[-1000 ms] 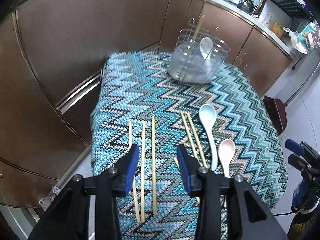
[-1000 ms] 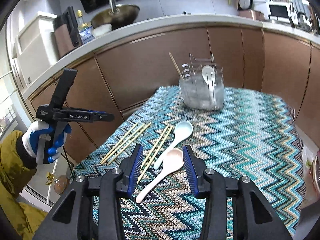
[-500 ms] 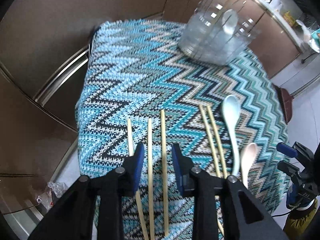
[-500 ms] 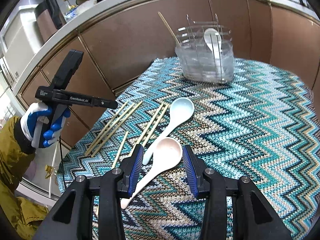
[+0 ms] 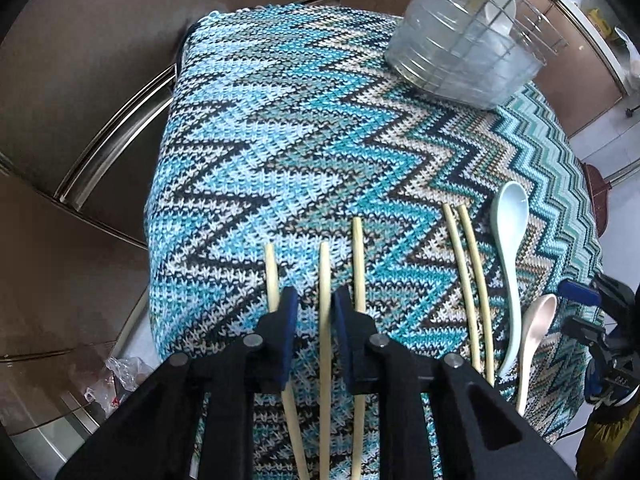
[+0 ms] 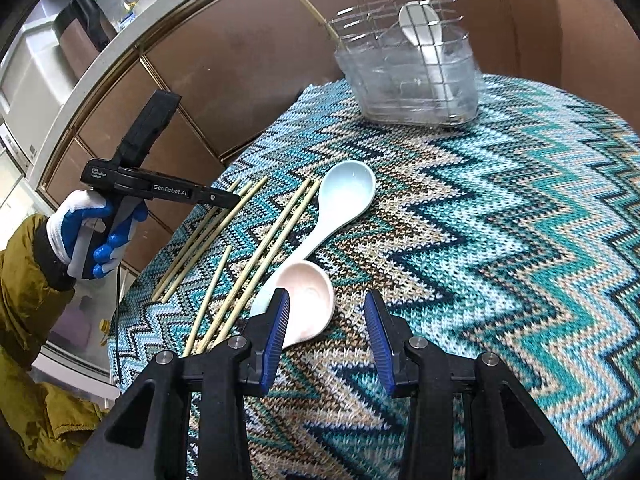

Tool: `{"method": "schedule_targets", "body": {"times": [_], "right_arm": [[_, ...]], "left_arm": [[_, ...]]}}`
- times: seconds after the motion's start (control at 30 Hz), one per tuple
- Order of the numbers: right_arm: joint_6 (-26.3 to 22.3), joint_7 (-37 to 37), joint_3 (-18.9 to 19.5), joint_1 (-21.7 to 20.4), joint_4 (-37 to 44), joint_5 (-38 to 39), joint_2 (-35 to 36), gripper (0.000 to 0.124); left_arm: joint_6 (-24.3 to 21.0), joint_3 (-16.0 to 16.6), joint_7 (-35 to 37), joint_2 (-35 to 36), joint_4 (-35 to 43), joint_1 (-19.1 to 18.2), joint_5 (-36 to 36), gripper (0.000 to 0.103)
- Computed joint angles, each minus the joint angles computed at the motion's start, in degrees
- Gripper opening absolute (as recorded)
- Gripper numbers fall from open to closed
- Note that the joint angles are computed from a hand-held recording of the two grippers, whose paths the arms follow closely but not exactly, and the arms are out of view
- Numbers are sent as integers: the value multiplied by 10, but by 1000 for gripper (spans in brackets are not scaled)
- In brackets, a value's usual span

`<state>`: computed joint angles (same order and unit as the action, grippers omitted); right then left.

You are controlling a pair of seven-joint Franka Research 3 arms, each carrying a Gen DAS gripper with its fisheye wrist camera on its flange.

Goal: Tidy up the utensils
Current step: 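Grasp another chopstick with the left tool while the right tool grasps another white spoon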

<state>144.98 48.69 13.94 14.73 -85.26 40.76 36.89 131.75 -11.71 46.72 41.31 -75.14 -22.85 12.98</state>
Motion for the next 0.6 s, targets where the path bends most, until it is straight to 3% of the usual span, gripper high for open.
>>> {"method": "schedule_targets", "body": {"times": [0.2, 0.4, 0.5, 0.6], "right_arm": [[-65, 20, -6, 0, 74, -24, 47, 39], [-135, 18, -3, -3, 129, -39, 78, 25], [-126, 1, -2, 0, 112, -37, 68, 9], [-86, -15, -5, 7, 70, -34, 40, 8]], "left_arm": [[-40, 7, 13, 26, 50, -13, 12, 18], [-74, 18, 1, 57, 109, -35, 27, 8], [-80, 26, -10, 64, 123, -48, 40, 5], [-68, 32, -37, 61, 120, -59, 51, 5]]}}
